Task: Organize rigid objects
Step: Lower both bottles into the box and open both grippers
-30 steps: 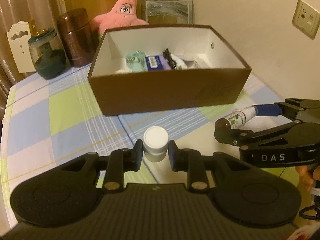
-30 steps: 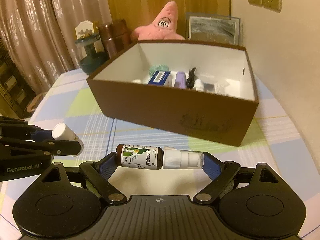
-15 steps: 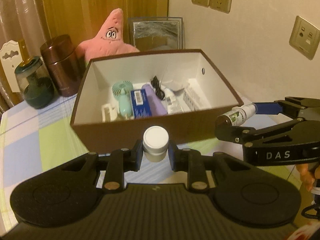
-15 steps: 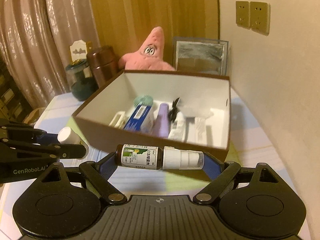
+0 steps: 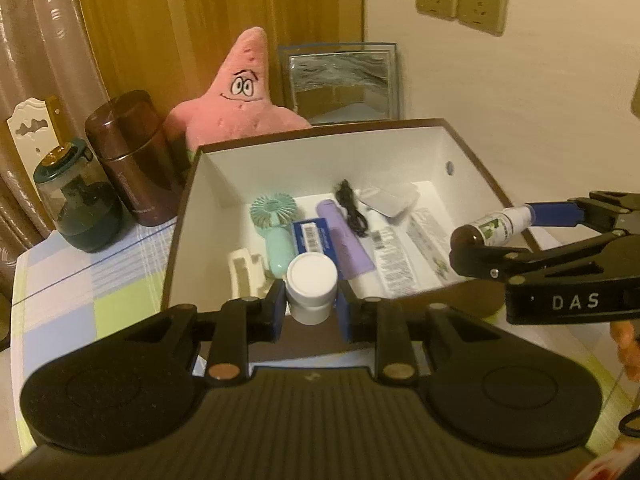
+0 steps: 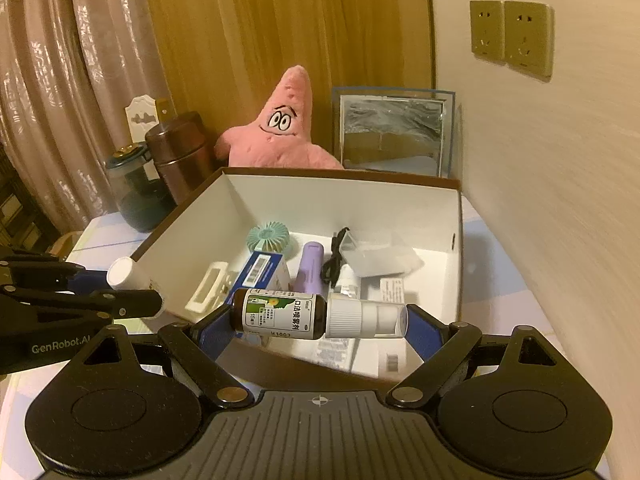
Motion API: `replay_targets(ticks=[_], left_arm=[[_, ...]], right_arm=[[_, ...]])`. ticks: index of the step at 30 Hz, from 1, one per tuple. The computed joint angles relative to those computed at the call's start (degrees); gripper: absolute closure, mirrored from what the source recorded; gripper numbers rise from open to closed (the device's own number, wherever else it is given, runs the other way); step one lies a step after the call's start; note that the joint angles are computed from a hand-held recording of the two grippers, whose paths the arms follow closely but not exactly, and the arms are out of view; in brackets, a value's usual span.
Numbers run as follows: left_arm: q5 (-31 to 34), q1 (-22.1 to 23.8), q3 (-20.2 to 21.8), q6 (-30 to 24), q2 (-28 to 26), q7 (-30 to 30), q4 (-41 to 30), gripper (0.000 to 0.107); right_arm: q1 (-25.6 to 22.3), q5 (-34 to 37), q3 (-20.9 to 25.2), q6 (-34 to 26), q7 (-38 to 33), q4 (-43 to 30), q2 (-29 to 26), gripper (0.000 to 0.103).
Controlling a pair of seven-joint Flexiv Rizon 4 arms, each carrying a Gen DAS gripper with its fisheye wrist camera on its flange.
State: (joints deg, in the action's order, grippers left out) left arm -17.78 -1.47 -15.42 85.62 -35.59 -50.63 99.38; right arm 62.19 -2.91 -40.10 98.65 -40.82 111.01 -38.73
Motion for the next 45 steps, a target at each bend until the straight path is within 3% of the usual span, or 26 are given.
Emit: replay_targets(ticks=[10, 24, 30, 35, 45], left_arm=[[2.94, -5.02, 7.85, -5.88, -5.60, -3.98, -10.17, 0.082], [6.62, -7.05, 12.13, -20.29, -12.11, -8.73, -22.11, 0.082], [7.48, -6.87, 12.13, -22.47, -13.25, -9.67, -23.87, 0.082], [7.36, -6.54, 11.89, -23.79, -13.69, -10.45, -24.87, 0.073], [7.95, -6.35, 12.24, -23.03, -13.66, -11.50, -25.10, 0.068]], right_arm=[[-8.36, -4.78, 6.44, -4.39, 2.62, -5.94, -2.48, 0.014], [-18.79, -14.48, 16.69, -9.75, 9.36, -10.75, -3.66, 0.014], [-21.09, -17.00, 18.87, -9.84, 11.32, -11.28, -3.77, 0.014], [-22.22, -18.70, 19.99, -10.57, 12.14, -11.80, -3.89, 0.014], [-23.65, -21.25, 21.20, -10.33, 12.55, -12.72, -4.38, 0.014]])
